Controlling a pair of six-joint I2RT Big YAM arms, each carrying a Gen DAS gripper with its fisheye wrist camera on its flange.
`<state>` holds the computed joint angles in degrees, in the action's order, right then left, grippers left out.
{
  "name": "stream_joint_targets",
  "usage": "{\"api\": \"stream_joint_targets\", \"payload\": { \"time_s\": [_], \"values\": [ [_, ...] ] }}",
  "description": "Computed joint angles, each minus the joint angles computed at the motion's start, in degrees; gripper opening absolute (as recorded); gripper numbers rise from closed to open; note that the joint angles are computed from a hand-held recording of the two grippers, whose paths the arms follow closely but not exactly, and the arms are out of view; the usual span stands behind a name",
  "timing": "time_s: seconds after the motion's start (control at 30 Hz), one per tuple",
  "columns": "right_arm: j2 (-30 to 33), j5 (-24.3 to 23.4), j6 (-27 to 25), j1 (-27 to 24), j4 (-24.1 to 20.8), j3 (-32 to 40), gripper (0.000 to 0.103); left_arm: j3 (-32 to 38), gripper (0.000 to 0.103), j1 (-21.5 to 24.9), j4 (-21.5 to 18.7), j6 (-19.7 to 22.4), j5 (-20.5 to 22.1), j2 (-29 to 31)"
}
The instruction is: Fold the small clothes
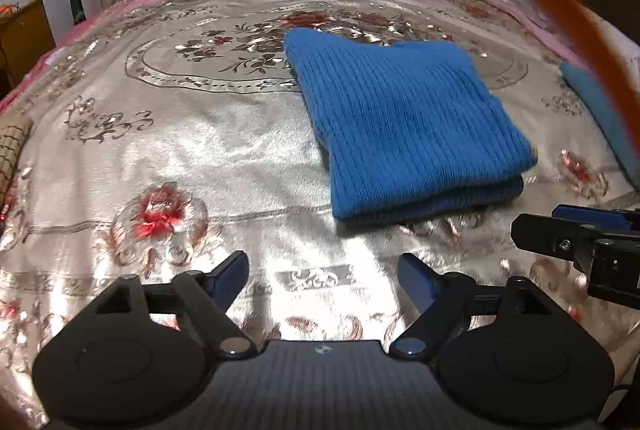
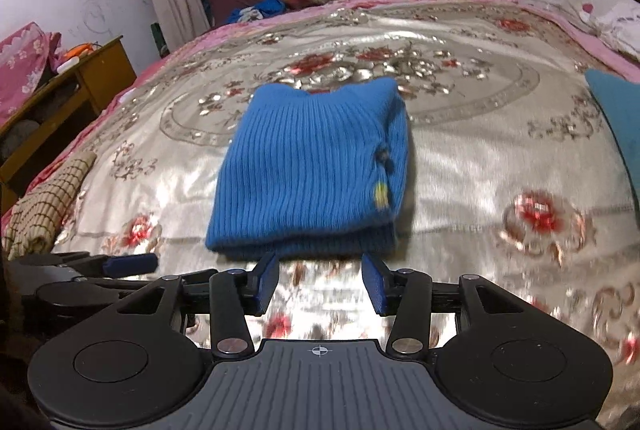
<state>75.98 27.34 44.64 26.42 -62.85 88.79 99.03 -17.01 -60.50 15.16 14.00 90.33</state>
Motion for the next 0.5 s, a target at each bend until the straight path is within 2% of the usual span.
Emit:
{"api": "stream_joint_targets", "payload": {
  "time_s": [0.27,0.4,0.5],
  "values": [
    [-0.8,0.3,2.7,1.9,-0.5,-2.1,0.046,-3.3,0.099,0.4,1.9,-2.4,-0.1,-2.8],
    [-1.2,0.8,3.5,2.4,-0.9,-2.9,0.046,-4.2,0.103,0.7,2.7,-2.5,1.2,-4.0],
    [-1.7,0.8,4.2,2.5,-0.5,-3.4,0.046,-5.0,0.103,0.2,3.8,-2.1,0.0,-4.8]
  ]
}}
